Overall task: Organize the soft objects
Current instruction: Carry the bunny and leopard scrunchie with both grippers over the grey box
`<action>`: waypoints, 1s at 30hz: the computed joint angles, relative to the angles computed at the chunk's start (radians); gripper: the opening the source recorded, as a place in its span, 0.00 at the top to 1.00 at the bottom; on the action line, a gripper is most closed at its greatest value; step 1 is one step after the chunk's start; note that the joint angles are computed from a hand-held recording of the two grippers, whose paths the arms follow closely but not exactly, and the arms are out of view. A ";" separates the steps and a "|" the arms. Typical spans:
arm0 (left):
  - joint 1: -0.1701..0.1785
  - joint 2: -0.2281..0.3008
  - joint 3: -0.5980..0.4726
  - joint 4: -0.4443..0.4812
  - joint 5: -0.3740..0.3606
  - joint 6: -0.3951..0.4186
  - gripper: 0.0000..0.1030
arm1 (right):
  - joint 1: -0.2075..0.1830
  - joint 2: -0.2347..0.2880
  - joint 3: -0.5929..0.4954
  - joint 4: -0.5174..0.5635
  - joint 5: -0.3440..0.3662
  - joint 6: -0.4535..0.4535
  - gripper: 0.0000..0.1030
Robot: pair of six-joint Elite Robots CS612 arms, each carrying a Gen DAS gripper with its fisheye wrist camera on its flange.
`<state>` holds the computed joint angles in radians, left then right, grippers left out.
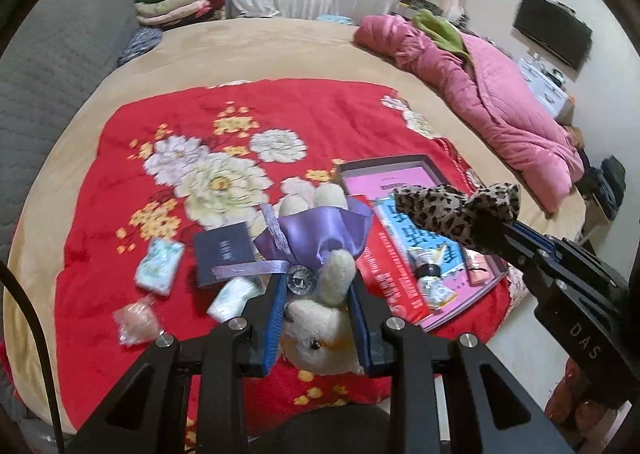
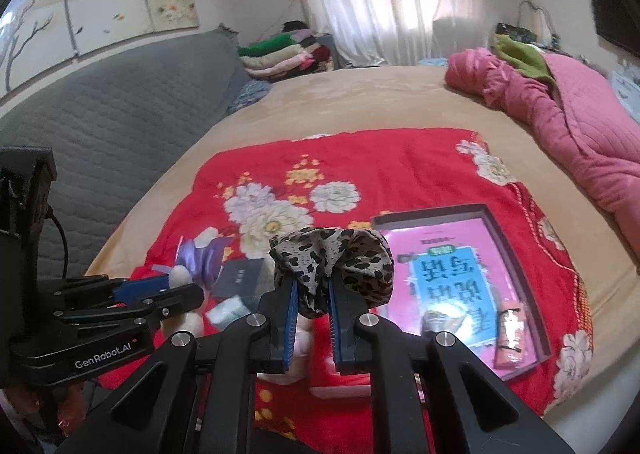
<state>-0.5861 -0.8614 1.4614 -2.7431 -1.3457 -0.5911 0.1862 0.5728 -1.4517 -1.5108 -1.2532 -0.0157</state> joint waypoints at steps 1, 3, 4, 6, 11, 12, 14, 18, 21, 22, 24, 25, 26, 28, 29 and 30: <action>-0.002 0.006 -0.013 0.005 -0.004 0.006 0.71 | -0.004 0.001 -0.002 0.001 -0.003 0.005 0.87; -0.005 0.020 -0.038 0.014 -0.022 0.017 0.71 | -0.011 0.002 -0.006 0.005 -0.014 0.011 0.87; -0.007 0.025 -0.049 0.020 -0.024 0.023 0.70 | -0.015 0.004 -0.008 0.006 -0.020 0.015 0.87; -0.010 0.038 -0.072 0.034 -0.029 0.036 0.70 | -0.024 0.006 -0.011 0.010 -0.022 0.025 0.87; -0.017 0.072 -0.132 0.065 -0.060 0.065 0.70 | -0.045 0.015 -0.020 0.011 -0.034 0.055 0.87; -0.017 0.079 -0.142 0.067 -0.072 0.067 0.70 | -0.052 0.018 -0.023 0.011 -0.037 0.065 0.87; -0.018 0.097 -0.170 0.086 -0.096 0.073 0.70 | -0.063 0.022 -0.025 0.013 -0.042 0.080 0.87; -0.024 0.130 -0.222 0.125 -0.118 0.093 0.70 | -0.087 0.032 -0.037 0.029 -0.052 0.109 0.87; -0.025 0.160 -0.269 0.161 -0.153 0.109 0.70 | -0.110 0.042 -0.047 0.046 -0.048 0.147 0.87; -0.027 0.169 -0.283 0.172 -0.154 0.115 0.70 | -0.114 0.044 -0.050 0.050 -0.052 0.152 0.87; -0.028 0.189 -0.315 0.197 -0.165 0.125 0.70 | -0.122 0.048 -0.053 0.065 -0.063 0.153 0.87; -0.027 0.205 -0.340 0.215 -0.183 0.131 0.70 | -0.125 0.050 -0.053 0.068 -0.065 0.154 0.87; -0.027 0.213 -0.354 0.228 -0.187 0.133 0.70 | -0.128 0.051 -0.051 0.074 -0.062 0.157 0.87; -0.028 0.239 -0.397 0.269 -0.189 0.142 0.70 | -0.130 0.053 -0.045 0.080 -0.069 0.160 0.87; -0.028 0.249 -0.414 0.283 -0.188 0.144 0.70 | -0.131 0.054 -0.041 0.087 -0.070 0.159 0.87; -0.028 0.258 -0.429 0.296 -0.188 0.147 0.70 | -0.132 0.055 -0.036 0.091 -0.071 0.159 0.87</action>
<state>-0.6144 -0.6030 1.0320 -2.4466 -1.5338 -0.4440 0.0540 0.6275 -1.4875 -1.4199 -1.3242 0.1430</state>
